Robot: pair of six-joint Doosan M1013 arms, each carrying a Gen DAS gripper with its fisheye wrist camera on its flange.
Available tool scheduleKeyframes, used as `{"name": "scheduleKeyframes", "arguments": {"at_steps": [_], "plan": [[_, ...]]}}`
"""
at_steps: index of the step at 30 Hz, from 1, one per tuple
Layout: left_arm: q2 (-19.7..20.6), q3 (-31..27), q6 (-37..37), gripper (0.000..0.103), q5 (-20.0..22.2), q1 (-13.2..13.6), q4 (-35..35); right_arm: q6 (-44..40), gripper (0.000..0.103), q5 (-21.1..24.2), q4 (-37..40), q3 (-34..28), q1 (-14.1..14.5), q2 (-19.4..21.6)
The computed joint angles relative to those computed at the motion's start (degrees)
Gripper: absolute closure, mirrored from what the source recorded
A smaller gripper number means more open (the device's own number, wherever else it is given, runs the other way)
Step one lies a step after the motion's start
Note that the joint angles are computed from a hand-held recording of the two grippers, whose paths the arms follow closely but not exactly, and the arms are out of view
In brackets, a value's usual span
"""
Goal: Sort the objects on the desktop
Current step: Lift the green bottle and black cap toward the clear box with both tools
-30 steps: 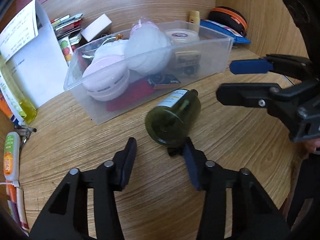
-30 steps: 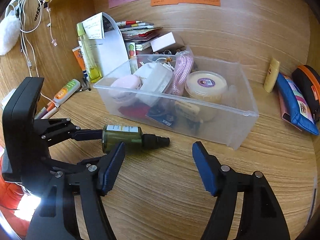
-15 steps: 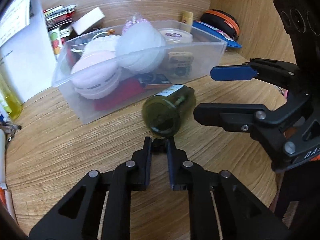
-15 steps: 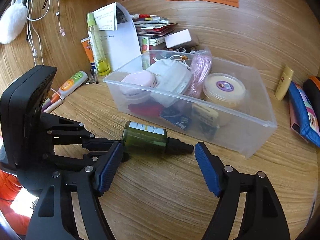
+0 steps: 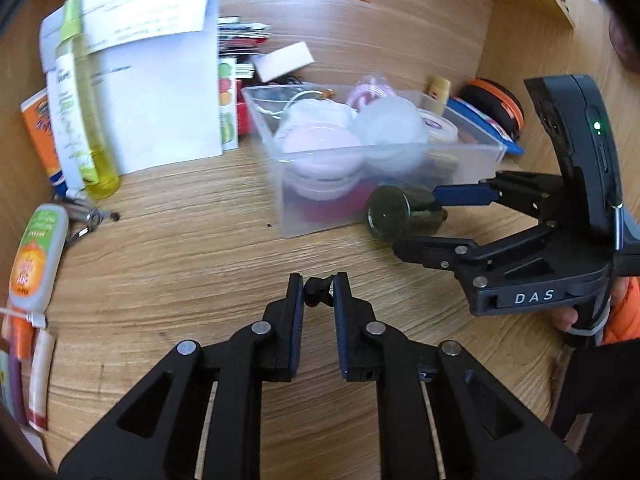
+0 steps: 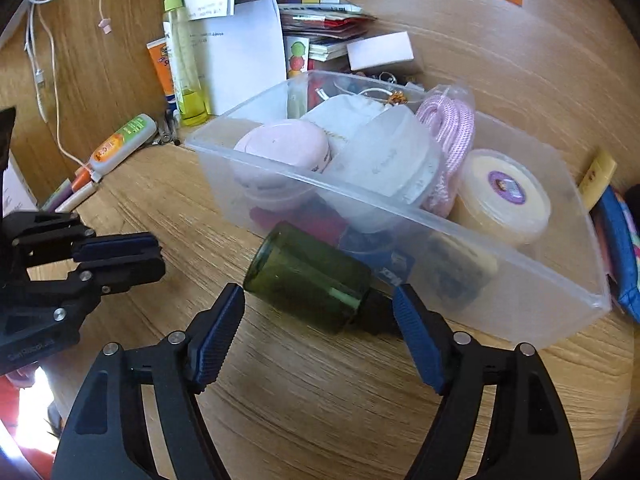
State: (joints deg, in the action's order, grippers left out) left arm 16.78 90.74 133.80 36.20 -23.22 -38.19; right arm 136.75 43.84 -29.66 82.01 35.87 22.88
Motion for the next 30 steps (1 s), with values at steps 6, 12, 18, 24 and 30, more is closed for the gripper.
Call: {"name": "scheduleKeyframes", "arguments": {"at_steps": [6, 12, 18, 24, 30], "plan": [[-0.3, 0.6, 3.1, 0.090, -0.3, 0.4, -3.9, -0.1, 0.051, 1.4, -2.5, -0.7, 1.1, 0.5], [-0.6, 1.2, 5.0, 0.090, -0.7, 0.6, -6.6, -5.9, 0.076, -0.7, 3.6, -0.2, 1.2, -0.4], [-1.5, 2.2, 5.3, 0.090, -1.4, 1.1, -8.2, -8.5, 0.051, 0.0, 2.8, -0.5, 2.5, -0.6], [-2.6, 3.1, 4.9, 0.090, -3.0, 1.8, -8.7, -15.0, 0.040, -1.2, 5.4, -3.0, 2.1, 1.4], [-3.7, 3.8, 4.0, 0.090, -5.0, 2.2, -8.3, -19.4, 0.052, -1.6, 10.0, -5.0, 1.3, 3.3]]}}
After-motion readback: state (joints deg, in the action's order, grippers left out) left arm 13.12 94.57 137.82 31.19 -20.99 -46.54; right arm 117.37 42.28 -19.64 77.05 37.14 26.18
